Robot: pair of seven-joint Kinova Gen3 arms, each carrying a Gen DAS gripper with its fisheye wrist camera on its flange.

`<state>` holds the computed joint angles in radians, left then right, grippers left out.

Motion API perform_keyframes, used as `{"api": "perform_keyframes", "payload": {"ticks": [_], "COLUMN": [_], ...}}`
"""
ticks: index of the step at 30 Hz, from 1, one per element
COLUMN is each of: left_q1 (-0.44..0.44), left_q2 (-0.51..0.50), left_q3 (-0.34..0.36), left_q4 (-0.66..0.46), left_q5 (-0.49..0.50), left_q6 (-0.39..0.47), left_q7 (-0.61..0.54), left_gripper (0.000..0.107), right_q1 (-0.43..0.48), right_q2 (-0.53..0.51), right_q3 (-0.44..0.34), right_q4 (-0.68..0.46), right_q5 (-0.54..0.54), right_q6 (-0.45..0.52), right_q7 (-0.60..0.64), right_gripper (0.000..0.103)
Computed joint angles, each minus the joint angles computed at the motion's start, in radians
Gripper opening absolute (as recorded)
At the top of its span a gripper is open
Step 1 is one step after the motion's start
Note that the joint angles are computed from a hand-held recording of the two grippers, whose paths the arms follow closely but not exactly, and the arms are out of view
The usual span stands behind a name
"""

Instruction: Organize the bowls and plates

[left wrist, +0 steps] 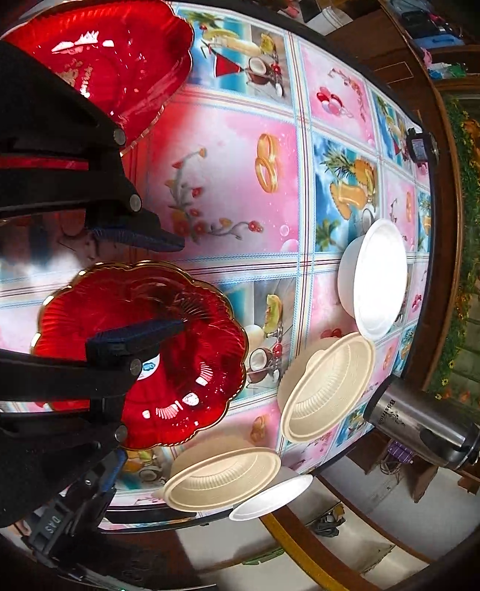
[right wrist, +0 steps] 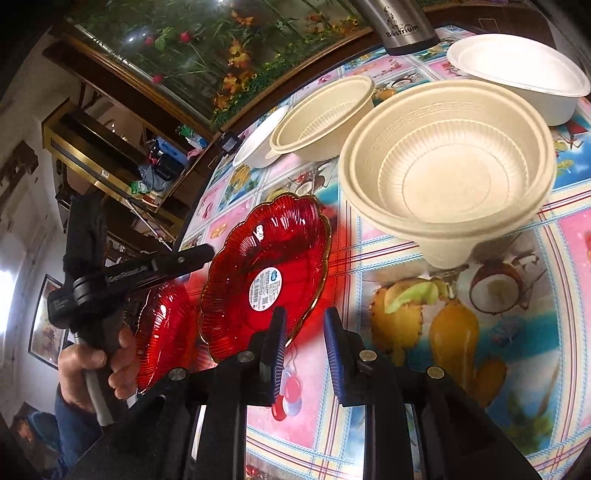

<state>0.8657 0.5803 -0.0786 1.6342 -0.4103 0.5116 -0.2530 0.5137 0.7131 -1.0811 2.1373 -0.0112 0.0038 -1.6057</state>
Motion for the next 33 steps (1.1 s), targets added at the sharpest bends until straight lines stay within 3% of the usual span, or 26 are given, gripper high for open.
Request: {"api": "perform_keyframes", "payload": {"ticks": [4,7,18,25,33], "left_q1": [-0.026,-0.025,0.048,0.124,0.251], "left_q2": [0.016,0.018,0.026,0.034,0.081], "left_q3": [0.018,0.012,-0.034,-0.059,-0.107], "left_q4": [-0.006,0.003,-0.006,-0.028,-0.048], "left_q5": [0.016,0.029,-0.014,-0.077,-0.225], "left_q6": [-0.011,-0.033,-0.008,0.036,0.086], "left_q7": [-0.03,-0.035,0.013,0.096,0.282], "left_gripper": [0.034,0.027,0.022,0.022,0.022], "right_q1": [-0.025,-0.047,-0.134,-0.183,-0.266], "right_q2": [-0.004,-0.011,-0.08,-0.134,-0.203], "right_q3": [0.014,0.033,0.124,0.193,0.306], "right_q4": [-0.012,-0.019,-0.008,0.003,0.029], "right_q5": [-0.006,-0.013,-0.011,0.007,0.048], "right_q6": [0.006,0.008,-0.017,-0.029,-0.065], "right_q7": [-0.004,-0.008,-0.037,-0.075,-0.135], "right_gripper": [0.023,0.023,0.014,0.014,0.018]}}
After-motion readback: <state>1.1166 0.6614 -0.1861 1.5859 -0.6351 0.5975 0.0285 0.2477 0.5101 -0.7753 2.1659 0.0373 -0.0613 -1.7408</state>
